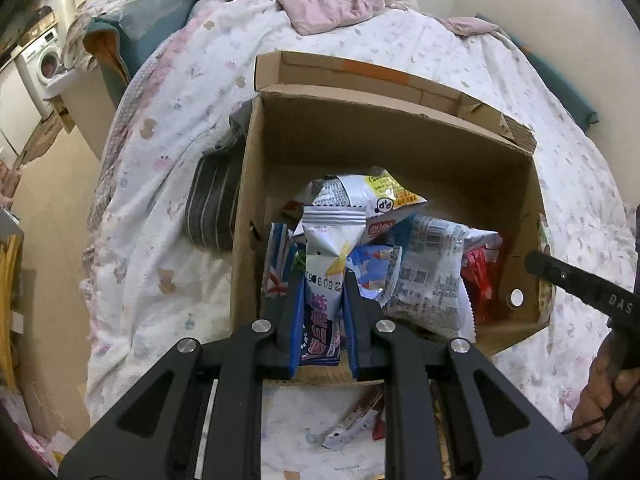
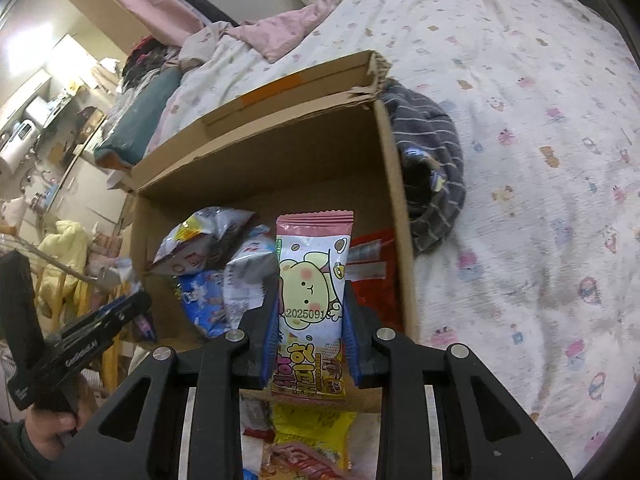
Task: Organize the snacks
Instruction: 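Carry the packet and stick over the box and open both grippers to drop them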
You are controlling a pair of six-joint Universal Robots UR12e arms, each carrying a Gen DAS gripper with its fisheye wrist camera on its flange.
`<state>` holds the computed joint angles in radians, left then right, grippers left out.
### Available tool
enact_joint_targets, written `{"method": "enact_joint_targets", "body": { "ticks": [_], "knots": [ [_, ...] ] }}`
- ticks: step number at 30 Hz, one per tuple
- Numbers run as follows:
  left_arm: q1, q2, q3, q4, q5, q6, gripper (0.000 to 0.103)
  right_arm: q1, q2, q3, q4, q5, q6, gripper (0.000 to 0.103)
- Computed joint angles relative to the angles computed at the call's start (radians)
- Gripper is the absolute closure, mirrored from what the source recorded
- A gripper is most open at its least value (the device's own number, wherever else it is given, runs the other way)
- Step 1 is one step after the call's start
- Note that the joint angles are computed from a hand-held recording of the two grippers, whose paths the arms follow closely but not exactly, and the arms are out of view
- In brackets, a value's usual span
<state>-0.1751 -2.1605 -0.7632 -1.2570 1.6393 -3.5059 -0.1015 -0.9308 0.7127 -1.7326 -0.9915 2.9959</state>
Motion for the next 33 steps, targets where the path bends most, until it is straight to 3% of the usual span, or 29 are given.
{"method": "enact_joint_targets", "body": {
  "ticks": [10,16,17,18,21,23,27,33],
  "knots": [
    [-0.002,0.003,-0.003,0.001,0.012,-0.018,0.087,-0.003,0.001,0.001,0.006,0.024,0.010,0.072],
    [-0.001,0.000,0.009,-0.014,-0.020,-0.011,0.085,-0.008,0.002,-0.002,0.006,0.038,0.021,0.071],
    [-0.002,0.000,0.010,-0.012,-0.018,-0.009,0.076,-0.010,0.002,0.000,0.001,0.045,0.027,0.071],
    [-0.004,0.001,0.010,-0.005,-0.010,-0.003,0.059,-0.010,0.005,-0.006,0.003,0.047,0.029,0.071],
    [-0.011,0.010,-0.006,0.036,0.029,-0.005,0.033,-0.010,0.005,-0.006,0.000,0.047,0.032,0.070],
    [-0.014,0.008,-0.003,0.038,0.054,-0.003,0.030,-0.011,0.007,-0.012,0.015,0.059,0.029,0.067],
    [-0.012,0.003,0.008,0.017,0.051,0.001,0.030,-0.013,-0.002,0.002,-0.005,0.082,0.020,0.038],
    [-0.013,0.005,0.003,0.023,0.084,-0.005,0.030,-0.008,-0.003,0.000,-0.012,0.069,-0.003,0.036]
  ]
}}
